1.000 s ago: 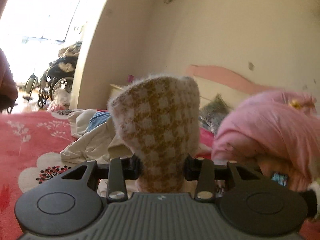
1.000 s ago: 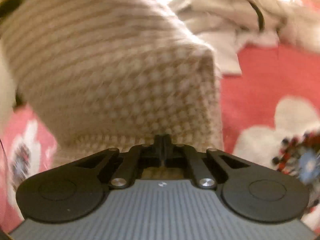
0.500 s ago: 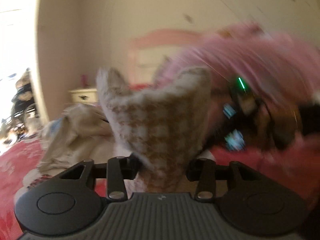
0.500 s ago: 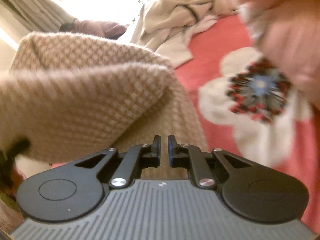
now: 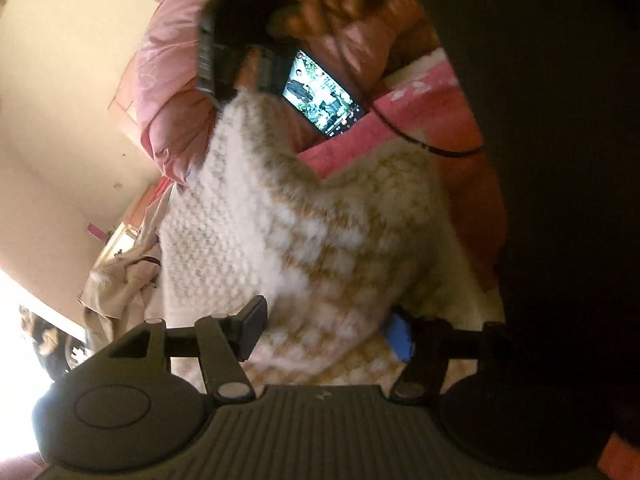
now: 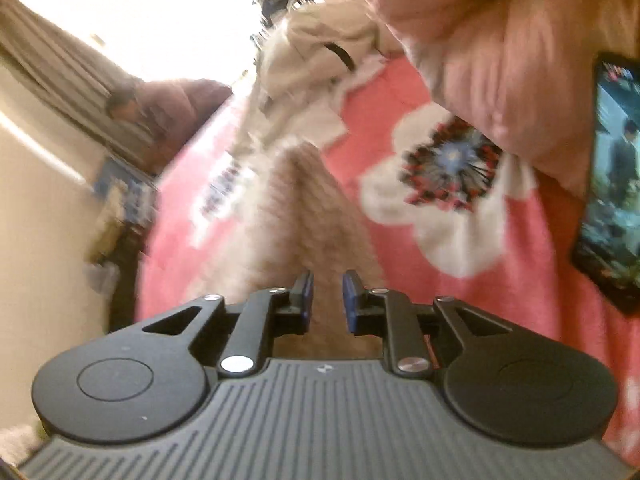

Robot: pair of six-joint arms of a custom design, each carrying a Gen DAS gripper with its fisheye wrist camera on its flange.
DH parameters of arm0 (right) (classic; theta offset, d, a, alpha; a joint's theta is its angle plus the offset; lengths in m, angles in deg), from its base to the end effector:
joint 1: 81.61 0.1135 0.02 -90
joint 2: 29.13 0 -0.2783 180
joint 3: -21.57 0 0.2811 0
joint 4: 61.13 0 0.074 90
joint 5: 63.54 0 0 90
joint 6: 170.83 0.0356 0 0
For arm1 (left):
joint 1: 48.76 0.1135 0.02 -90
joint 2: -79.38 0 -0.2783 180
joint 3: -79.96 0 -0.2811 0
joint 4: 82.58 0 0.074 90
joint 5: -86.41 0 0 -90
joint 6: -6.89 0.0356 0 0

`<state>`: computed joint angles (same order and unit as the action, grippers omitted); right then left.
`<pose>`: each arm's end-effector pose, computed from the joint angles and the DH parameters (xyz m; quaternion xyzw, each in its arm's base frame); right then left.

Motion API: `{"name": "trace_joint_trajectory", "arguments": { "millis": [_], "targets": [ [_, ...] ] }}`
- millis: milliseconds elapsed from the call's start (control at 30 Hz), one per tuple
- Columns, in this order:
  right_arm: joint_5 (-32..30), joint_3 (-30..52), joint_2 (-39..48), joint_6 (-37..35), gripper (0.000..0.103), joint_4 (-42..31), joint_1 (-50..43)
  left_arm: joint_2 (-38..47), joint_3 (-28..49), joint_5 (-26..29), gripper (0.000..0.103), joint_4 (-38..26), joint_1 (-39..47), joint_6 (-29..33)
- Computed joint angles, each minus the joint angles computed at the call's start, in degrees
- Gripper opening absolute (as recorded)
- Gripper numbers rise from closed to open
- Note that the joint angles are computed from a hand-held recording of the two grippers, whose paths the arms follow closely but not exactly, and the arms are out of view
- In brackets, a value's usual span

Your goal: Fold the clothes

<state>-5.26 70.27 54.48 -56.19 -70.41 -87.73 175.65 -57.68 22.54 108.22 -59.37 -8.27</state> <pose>0.2946 -0.0128 0.1565 0.1325 0.8826 0.3087 0.3290 0.2854 -0.0694 0.0906 0.6724 0.5955 0.0304 0.4385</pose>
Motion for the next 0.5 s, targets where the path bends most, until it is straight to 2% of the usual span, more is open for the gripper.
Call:
{"name": "trace_joint_trajectory", "arguments": {
  "millis": [133,200,267,367,433,500],
  "targets": [
    [0.52,3.11,-4.35,-2.35,0.024,-2.55,1.44,-4.5,2.59,-0.9,0.066,-9.24,2.86,5.12],
    [-0.37,4.74,-5.25,-3.6,0.025,-5.62,2.31,-5.19,5.26,-1.74,0.065,-15.89,5.39,2.3],
    [-0.78,5.53,-5.49,-3.0,0.028,-7.93,2.94,-3.76,9.88,-2.56,0.065,-23.53,7.07,-6.24],
    [0.5,5.46,-5.23,-2.97,0.03,-9.21,4.0,1.61,17.51,1.16,0.06,-33.9,12.63,-24.24],
    [1.5,6.39,-3.52,-3.05,0.031,-11.11,4.56,4.64,20.84,7.97,0.06,-38.09,15.95,-37.14],
    [0.31,7.99,-0.38,-0.95,0.031,-13.12,4.1,7.21,22.25,17.27,0.06,-39.93,18.0,-49.33]
  ]
}}
